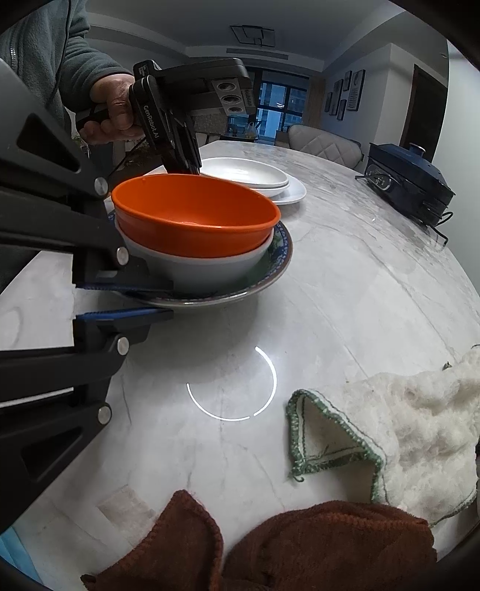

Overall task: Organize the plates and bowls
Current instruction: 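Carry the nested bowls with both grippers and lower them onto the white plate stack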

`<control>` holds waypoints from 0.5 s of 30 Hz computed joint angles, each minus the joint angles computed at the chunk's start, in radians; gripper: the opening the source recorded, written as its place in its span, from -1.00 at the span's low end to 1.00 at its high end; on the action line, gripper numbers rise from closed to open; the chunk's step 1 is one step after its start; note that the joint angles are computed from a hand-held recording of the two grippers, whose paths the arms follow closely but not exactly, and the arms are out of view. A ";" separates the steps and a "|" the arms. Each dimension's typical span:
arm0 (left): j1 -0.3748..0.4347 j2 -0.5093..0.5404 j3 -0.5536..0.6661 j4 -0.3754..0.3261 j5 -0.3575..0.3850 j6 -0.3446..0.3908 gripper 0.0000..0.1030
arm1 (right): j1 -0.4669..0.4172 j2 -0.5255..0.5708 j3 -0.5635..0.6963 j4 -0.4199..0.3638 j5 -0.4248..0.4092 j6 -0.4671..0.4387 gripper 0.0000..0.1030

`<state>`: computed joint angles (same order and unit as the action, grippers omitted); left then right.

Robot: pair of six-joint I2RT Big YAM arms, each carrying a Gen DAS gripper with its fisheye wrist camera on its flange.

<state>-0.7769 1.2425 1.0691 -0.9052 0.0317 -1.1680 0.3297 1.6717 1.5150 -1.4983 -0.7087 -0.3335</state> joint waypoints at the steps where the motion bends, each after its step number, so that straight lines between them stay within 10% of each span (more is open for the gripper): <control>1: -0.001 -0.001 0.000 0.000 0.000 0.002 -0.84 | 0.000 -0.002 -0.001 0.002 0.002 0.004 -0.78; 15: 0.004 -0.050 0.064 -0.094 -0.036 0.007 -0.87 | 0.030 -0.032 0.042 -0.003 0.020 0.059 -0.78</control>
<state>-0.7733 1.1921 1.1334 -0.9992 -0.0040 -1.1613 0.3599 1.6394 1.5568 -1.5008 -0.6886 -0.2746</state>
